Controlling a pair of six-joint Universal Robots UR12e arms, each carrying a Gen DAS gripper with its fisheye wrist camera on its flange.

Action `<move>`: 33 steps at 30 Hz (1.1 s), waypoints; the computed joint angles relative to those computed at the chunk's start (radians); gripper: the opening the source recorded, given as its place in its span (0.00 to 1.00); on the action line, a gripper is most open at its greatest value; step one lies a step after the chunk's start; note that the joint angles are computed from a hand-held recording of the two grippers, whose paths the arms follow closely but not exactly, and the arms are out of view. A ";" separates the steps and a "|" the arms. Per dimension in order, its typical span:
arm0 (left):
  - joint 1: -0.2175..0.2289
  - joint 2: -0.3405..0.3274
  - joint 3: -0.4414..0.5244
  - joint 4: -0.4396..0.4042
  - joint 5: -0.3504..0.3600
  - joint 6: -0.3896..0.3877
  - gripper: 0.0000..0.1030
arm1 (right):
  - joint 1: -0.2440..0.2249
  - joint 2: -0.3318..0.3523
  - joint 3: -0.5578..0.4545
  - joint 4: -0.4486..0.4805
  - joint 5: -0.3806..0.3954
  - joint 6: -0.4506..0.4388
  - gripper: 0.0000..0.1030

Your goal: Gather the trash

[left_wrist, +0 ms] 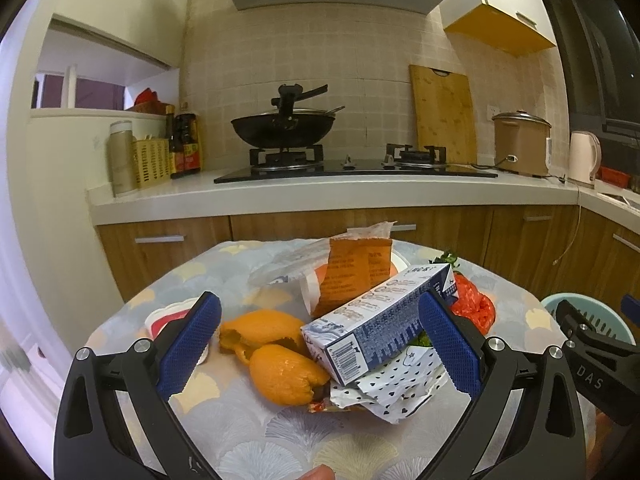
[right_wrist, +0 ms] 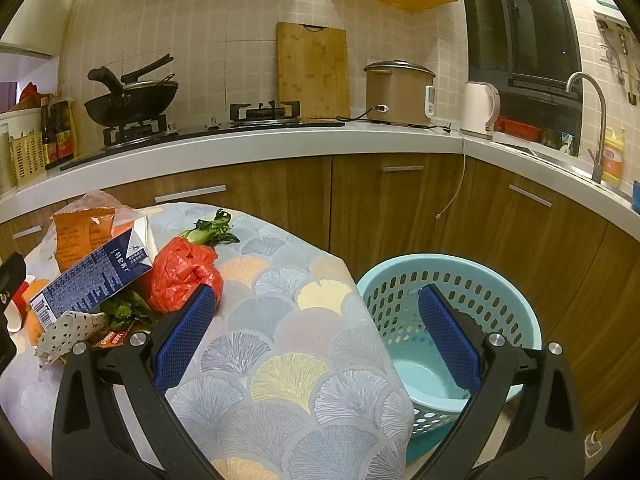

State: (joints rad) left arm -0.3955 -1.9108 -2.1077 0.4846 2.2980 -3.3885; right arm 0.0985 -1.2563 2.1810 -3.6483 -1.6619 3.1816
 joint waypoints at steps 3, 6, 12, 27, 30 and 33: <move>0.007 0.031 -0.020 -0.035 -0.014 -0.026 0.93 | -0.004 -0.002 -0.002 0.004 0.027 -0.012 0.94; 0.022 0.079 -0.060 -0.077 -0.023 -0.053 0.93 | -0.008 -0.001 -0.004 0.006 0.061 -0.030 0.93; 0.098 0.185 -0.150 -0.163 -0.077 -0.142 0.93 | -0.003 -0.005 -0.006 0.026 0.131 -0.078 0.68; 0.273 0.256 -0.158 -0.429 -0.318 -0.263 0.90 | 0.021 -0.049 0.005 0.089 0.347 -0.125 0.32; 0.277 0.238 -0.131 -0.481 -0.312 -0.295 0.90 | 0.025 -0.052 0.002 0.104 0.346 -0.131 0.32; 0.275 0.217 -0.107 -0.519 -0.284 -0.308 0.89 | 0.011 -0.064 0.000 0.152 0.418 -0.140 0.32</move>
State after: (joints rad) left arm -0.1206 -1.6940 -2.2149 -0.0346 2.0143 -3.6965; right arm 0.1092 -1.3202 2.1807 -3.4960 -1.2436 3.0417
